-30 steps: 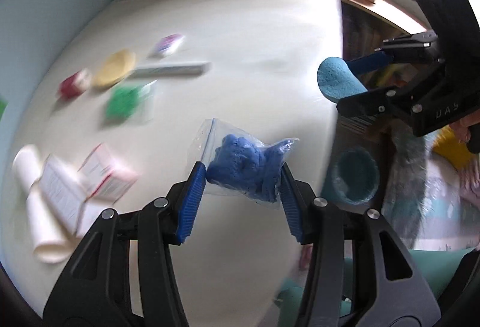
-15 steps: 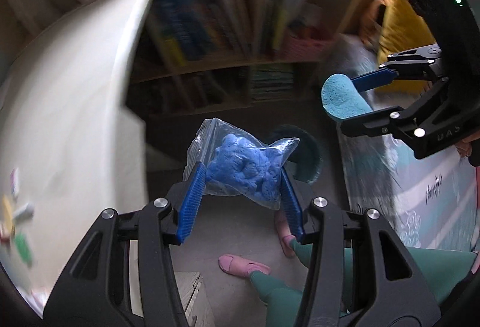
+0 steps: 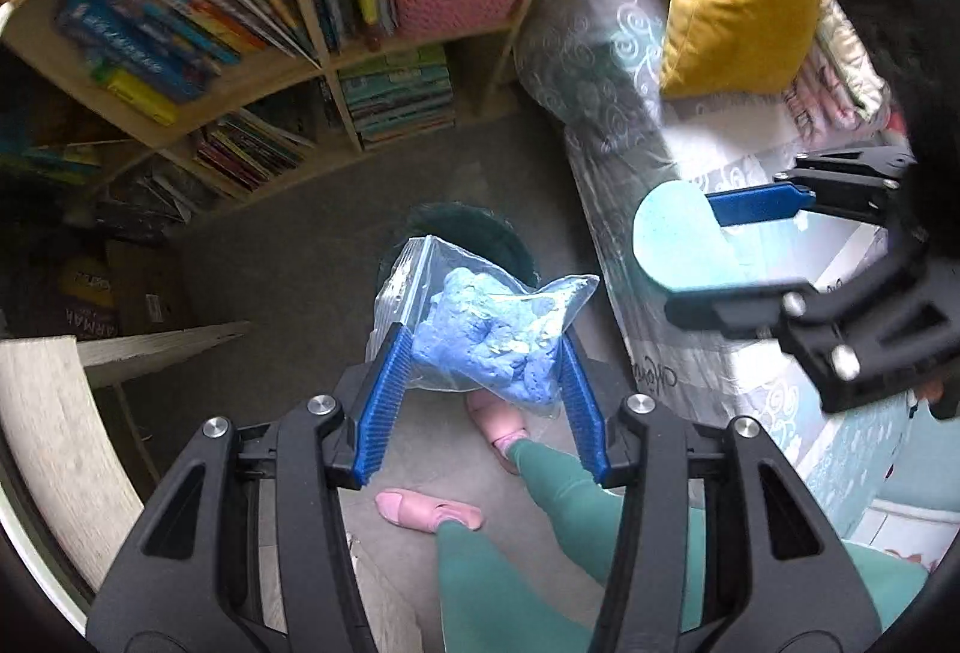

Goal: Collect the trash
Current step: 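Carry sponge and blue bag to the wastebasket and release both, then turn both tools back toward the table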

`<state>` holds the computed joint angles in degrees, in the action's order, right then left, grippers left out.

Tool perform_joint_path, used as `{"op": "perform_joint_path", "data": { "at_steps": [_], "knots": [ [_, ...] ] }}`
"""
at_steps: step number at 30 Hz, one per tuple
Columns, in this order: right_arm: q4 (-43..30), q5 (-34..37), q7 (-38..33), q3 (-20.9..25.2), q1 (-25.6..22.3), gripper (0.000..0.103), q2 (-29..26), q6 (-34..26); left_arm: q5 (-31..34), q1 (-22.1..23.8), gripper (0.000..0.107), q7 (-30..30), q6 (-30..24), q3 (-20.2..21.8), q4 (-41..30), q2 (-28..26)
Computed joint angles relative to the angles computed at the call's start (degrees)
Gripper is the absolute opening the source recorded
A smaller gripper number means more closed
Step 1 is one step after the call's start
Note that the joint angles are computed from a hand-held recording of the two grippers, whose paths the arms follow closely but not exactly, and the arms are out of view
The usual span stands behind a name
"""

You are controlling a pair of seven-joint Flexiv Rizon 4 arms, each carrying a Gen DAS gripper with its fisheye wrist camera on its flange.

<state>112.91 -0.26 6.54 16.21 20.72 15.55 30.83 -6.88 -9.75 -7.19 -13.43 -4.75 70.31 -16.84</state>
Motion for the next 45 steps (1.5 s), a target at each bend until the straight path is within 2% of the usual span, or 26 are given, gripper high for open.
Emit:
{"op": "perform_joint_path", "data": {
  "at_steps": [2,4,5,6,8,18,31,38,40,43,45],
  "knots": [
    [0.75,0.54,0.03,-0.15,-0.13,0.071,0.21,0.65,0.92,-0.74,0.048,0.61,1.97,-0.04,1.93,0.96],
    [1.26,1.36,0.26,-0.41,-0.34,0.071,0.49,1.06,2.07,-1.58,0.067,0.14,3.66,-0.10,3.51,1.64],
    [1.41,1.51,0.40,-0.47,-0.47,0.075,0.73,0.77,2.30,-1.79,0.080,-0.52,3.75,-0.16,3.42,1.42],
    [1.73,1.57,0.45,-0.50,-0.63,0.077,1.11,0.59,1.90,-1.76,0.082,-1.16,3.77,-0.20,3.23,1.16],
    [2.37,1.71,0.62,-0.44,-0.88,0.080,1.78,1.01,2.18,-1.92,0.082,-2.15,3.47,-0.31,2.37,0.57],
    [2.59,1.62,0.21,-0.58,-1.61,0.080,3.83,-0.41,1.59,-1.34,0.082,-4.08,2.41,-0.11,-0.46,-0.93],
    [-1.34,-1.31,-2.69,-1.12,-1.87,0.080,0.50,1.16,-2.44,1.80,0.082,-4.85,1.33,0.41,-4.14,-1.69],
    [-7.51,-4.29,-7.65,-2.22,-1.21,0.080,-4.68,2.88,-7.34,6.21,0.082,-6.79,-2.21,0.75,-11.55,-4.50],
    [-10.64,-4.74,-11.22,-3.01,-0.78,0.080,-7.39,3.94,-9.32,8.38,0.084,-8.16,-3.50,0.89,-15.55,-6.42],
    [-17.97,-3.38,-20.27,-4.71,0.15,0.081,-13.66,6.40,-11.58,11.67,0.090,-10.44,-5.37,0.90,-22.30,-9.93],
    [-23.37,-2.69,-25.14,-5.33,0.55,0.086,-17.91,6.35,-12.65,14.16,0.091,-12.47,-5.78,0.95,-28.24,-13.19]
  ]
}}
